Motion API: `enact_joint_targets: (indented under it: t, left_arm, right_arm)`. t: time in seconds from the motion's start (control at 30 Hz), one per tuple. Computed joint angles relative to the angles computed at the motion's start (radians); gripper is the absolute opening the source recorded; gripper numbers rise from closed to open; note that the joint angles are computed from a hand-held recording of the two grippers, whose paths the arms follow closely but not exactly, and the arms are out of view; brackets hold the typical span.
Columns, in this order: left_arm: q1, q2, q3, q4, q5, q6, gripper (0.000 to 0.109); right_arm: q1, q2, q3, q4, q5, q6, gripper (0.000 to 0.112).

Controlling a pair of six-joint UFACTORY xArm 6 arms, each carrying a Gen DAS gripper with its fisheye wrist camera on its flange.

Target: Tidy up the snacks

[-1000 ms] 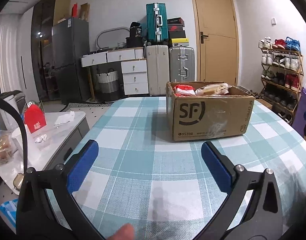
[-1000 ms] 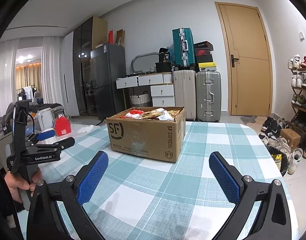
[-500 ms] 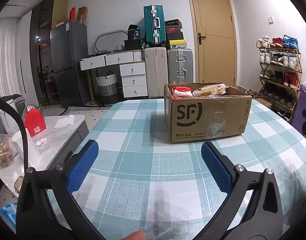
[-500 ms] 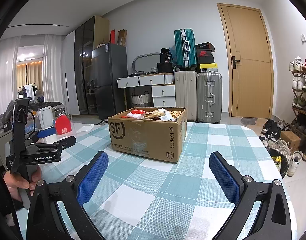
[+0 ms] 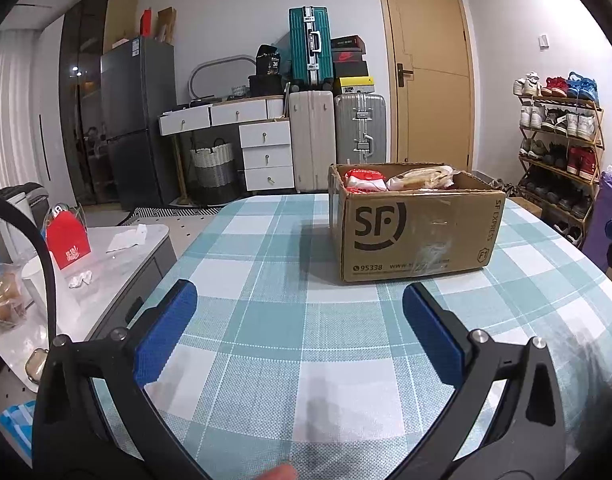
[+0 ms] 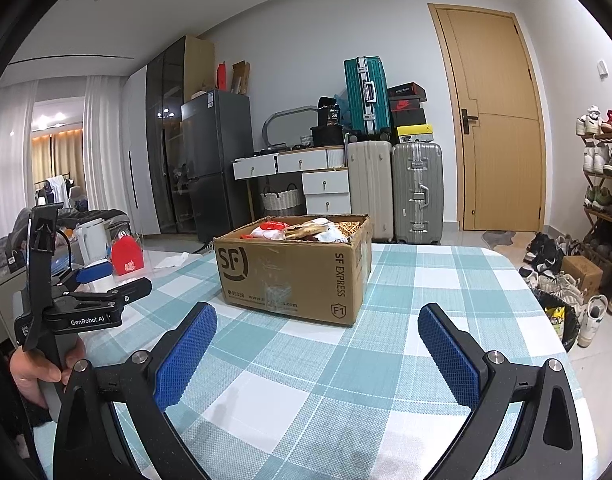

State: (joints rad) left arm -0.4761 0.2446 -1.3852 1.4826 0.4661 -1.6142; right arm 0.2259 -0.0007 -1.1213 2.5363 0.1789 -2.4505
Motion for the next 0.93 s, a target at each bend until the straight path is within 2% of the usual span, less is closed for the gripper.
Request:
enact_joint_targets:
  t: [0.73, 0.93]
  left_arm:
    - [0.003, 0.003, -0.001, -0.007, -0.001, 0.006, 0.103]
    - [0.008, 0.0, 0.004, 0.045, -0.018, -0.04, 0.103]
  right_arm:
    - [-0.012, -0.001, 0.006, -0.027, 0.013, 0.067, 0.103]
    - [-0.013, -0.003, 0.009, -0.029, 0.012, 0.068, 0.103]
